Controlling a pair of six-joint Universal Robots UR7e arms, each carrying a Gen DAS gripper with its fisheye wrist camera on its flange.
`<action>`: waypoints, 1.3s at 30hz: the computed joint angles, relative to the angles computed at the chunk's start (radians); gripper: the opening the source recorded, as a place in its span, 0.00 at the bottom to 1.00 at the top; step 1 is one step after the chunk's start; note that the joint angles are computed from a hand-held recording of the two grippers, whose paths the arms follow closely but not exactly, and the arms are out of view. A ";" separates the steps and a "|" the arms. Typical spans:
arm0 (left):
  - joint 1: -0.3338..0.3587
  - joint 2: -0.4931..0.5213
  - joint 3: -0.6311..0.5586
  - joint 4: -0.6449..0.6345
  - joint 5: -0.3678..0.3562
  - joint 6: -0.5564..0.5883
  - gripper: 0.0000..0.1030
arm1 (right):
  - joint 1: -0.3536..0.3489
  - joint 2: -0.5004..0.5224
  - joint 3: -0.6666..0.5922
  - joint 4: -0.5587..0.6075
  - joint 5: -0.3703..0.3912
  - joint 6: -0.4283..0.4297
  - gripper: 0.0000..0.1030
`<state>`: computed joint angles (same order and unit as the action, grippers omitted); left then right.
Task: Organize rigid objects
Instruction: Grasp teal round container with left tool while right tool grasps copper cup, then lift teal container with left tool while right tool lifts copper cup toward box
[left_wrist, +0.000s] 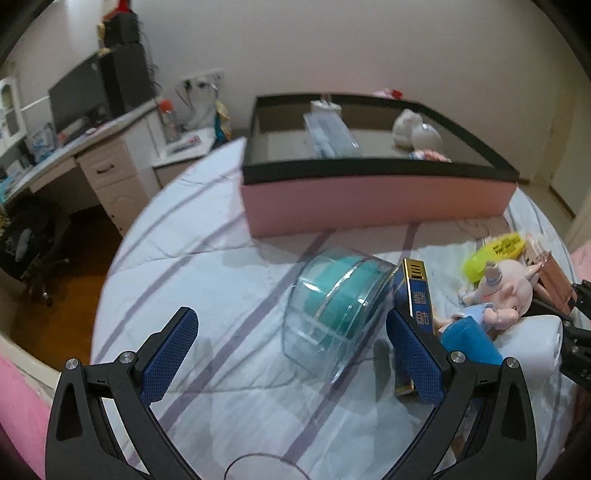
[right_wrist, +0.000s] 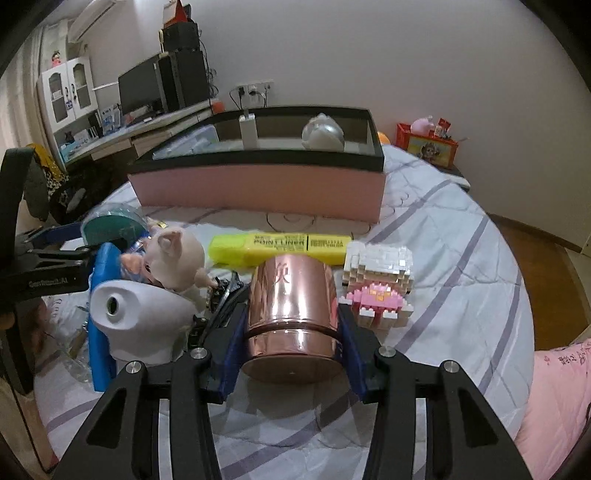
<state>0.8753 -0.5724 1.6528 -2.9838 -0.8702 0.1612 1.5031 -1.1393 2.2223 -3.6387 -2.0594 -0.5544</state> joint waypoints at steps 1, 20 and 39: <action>0.002 0.003 -0.012 0.008 -0.010 0.006 1.00 | -0.001 -0.002 0.000 0.002 0.001 0.002 0.46; -0.033 -0.033 0.076 -0.108 -0.012 0.045 0.38 | 0.006 -0.009 0.023 -0.056 0.011 0.008 0.46; -0.195 -0.117 0.261 -0.536 0.086 0.125 0.38 | 0.164 -0.036 0.026 -0.233 0.045 -0.060 0.46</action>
<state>0.6798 -0.6898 1.9133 -3.5199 -0.7841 0.2858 1.6672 -1.1751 2.2481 -3.8714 -2.0146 -0.6140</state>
